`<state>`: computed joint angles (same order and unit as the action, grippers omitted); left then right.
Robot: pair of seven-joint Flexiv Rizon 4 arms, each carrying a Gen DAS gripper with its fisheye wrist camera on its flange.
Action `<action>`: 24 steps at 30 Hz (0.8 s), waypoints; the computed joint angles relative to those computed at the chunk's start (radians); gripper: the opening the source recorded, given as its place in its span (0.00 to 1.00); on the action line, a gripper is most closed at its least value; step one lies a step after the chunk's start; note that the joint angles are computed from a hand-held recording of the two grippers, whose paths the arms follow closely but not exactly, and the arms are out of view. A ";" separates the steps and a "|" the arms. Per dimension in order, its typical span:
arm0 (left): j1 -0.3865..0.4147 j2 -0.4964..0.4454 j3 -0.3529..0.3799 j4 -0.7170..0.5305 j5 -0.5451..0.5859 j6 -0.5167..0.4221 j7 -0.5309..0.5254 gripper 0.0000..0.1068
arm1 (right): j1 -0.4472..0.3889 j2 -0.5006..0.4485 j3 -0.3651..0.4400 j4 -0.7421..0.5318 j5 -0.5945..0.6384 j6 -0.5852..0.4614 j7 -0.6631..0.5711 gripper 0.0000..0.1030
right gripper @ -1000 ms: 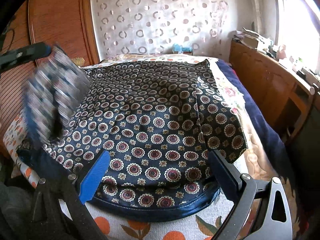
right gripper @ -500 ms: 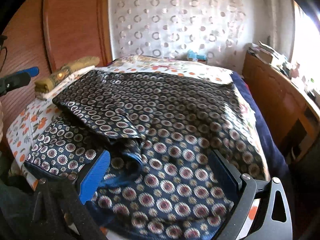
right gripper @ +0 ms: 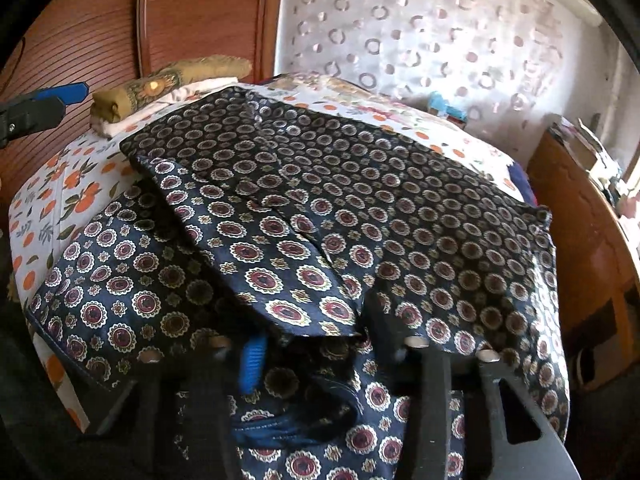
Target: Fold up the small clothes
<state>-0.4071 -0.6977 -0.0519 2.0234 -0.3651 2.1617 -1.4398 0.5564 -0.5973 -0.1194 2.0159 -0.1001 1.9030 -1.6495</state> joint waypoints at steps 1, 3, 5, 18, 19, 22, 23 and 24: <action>-0.001 -0.001 0.001 0.001 -0.001 0.000 -0.001 0.70 | -0.007 -0.004 0.007 -0.006 -0.005 -0.003 0.000 0.28; -0.003 -0.003 0.004 0.002 -0.004 -0.003 0.002 0.70 | -0.007 -0.008 0.009 -0.009 -0.006 0.007 -0.002 0.19; -0.002 -0.003 0.003 0.002 -0.004 -0.005 0.001 0.70 | -0.027 0.002 0.029 0.005 -0.005 0.027 0.000 0.10; 0.013 -0.007 -0.005 0.009 0.013 0.001 -0.019 0.70 | -0.186 0.056 0.200 0.106 -0.031 0.283 0.036 0.04; 0.013 -0.007 -0.004 0.009 0.013 0.001 -0.019 0.70 | -0.191 0.062 0.203 0.117 -0.030 0.299 0.038 0.04; 0.014 -0.007 -0.005 0.008 0.016 0.001 -0.021 0.70 | -0.190 0.080 0.197 0.151 -0.001 0.349 0.034 0.04; 0.013 -0.006 -0.006 0.007 0.017 0.000 -0.021 0.70 | -0.192 0.084 0.194 0.164 0.010 0.366 0.030 0.04; 0.012 -0.007 -0.006 0.007 0.018 0.000 -0.021 0.70 | -0.181 0.090 0.184 0.179 0.037 0.380 0.019 0.04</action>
<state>-0.3947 -0.7045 -0.0575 2.0300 -0.3471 2.1620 -1.4606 0.3754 -0.5070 0.0643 2.1948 -0.0629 2.2827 -1.6309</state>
